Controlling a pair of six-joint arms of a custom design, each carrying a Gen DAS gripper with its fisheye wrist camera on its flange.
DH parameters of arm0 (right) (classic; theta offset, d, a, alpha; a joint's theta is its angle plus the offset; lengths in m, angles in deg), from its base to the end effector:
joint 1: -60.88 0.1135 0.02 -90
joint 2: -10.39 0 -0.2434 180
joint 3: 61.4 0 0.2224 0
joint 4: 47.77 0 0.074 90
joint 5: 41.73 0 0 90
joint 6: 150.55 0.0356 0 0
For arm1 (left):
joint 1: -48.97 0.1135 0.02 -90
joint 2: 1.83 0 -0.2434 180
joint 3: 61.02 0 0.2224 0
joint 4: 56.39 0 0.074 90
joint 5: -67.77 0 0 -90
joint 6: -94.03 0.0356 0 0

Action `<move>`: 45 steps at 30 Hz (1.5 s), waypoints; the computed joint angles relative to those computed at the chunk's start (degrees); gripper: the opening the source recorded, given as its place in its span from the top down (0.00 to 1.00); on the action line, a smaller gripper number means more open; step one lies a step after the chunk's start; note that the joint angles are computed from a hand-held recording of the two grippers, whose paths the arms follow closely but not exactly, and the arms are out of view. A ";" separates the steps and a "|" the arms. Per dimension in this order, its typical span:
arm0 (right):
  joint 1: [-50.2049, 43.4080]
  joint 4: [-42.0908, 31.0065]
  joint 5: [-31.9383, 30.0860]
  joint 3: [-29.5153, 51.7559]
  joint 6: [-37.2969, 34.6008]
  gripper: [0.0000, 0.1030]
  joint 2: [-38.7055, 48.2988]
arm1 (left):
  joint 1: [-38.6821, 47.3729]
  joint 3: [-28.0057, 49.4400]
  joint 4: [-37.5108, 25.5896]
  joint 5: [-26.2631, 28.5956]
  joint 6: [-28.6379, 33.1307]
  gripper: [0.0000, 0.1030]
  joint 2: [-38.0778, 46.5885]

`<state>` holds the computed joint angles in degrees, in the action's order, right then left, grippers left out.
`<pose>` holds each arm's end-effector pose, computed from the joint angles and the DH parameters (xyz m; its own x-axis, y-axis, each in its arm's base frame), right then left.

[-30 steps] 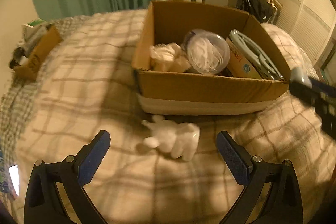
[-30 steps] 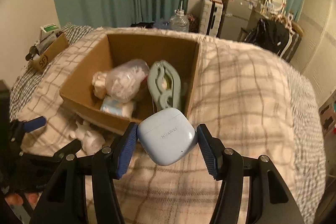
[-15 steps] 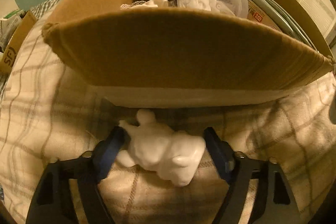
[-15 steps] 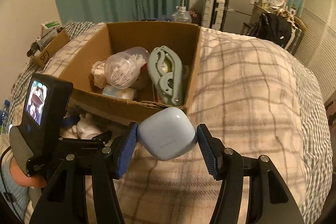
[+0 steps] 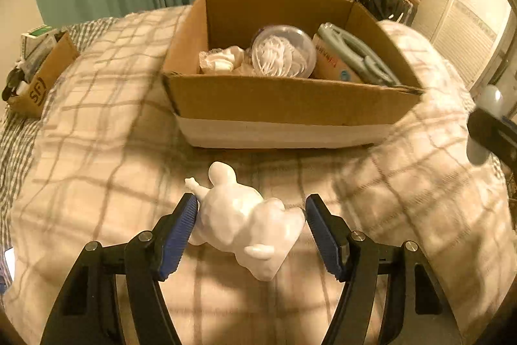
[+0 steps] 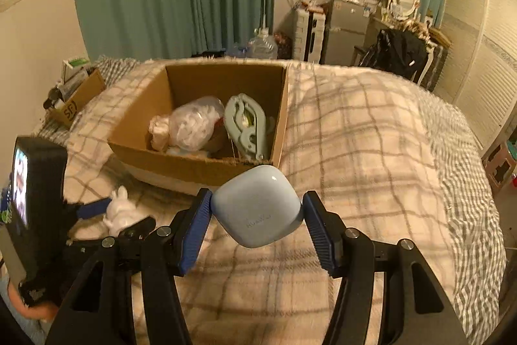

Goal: Organize objects
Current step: 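Grasp the white figurine with the left tool while the right tool grasps the earbud case, then place the figurine and earbud case into the box and release both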

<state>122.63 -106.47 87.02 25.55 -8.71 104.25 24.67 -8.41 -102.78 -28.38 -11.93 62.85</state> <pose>0.1612 0.2530 0.2369 -0.7103 -0.0264 -0.7034 -0.0099 0.9996 -0.0275 0.1753 -0.0750 0.1938 -0.8453 0.0817 -0.5280 0.1307 0.9898 -0.0560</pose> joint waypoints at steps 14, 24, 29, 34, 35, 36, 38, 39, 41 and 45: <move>4.08 -8.00 4.50 13.23 -0.78 0.44 0.84 | 5.05 9.82 -11.18 2.30 5.86 0.31 -12.29; -6.09 -3.40 -2.49 22.71 -13.49 0.44 3.30 | 8.40 23.49 -7.44 3.54 9.80 0.31 -0.21; -13.25 -0.80 -6.81 28.46 -20.81 0.44 8.07 | 9.89 31.14 -3.47 5.62 9.84 0.31 11.18; -20.37 0.73 -14.42 35.12 -25.17 0.44 15.86 | 10.06 37.10 0.98 5.82 10.07 0.31 21.96; -21.26 0.93 -15.46 36.49 -25.89 0.44 17.61 | 10.14 37.66 1.95 6.31 10.09 0.31 23.72; -21.77 1.38 -16.02 36.84 -26.39 0.44 18.54 | 9.91 37.77 2.85 6.39 9.98 0.31 24.99; -23.33 2.42 -18.00 38.49 -27.62 0.44 21.88 | 9.86 37.84 4.75 6.80 10.18 0.31 27.89; -24.07 3.22 -19.45 39.04 -28.06 0.44 23.67 | 9.96 37.81 5.76 6.83 10.26 0.31 29.50; -25.17 4.74 -21.62 39.43 -28.39 0.44 26.58 | 10.29 37.96 7.12 6.86 10.52 0.31 32.42; -26.76 6.73 -24.31 39.60 -28.65 0.44 30.61 | 11.18 38.63 9.03 7.40 10.56 0.31 37.07</move>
<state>95.88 -99.74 62.71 65.14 -37.36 134.87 35.85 30.22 -93.75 -20.99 -1.37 99.92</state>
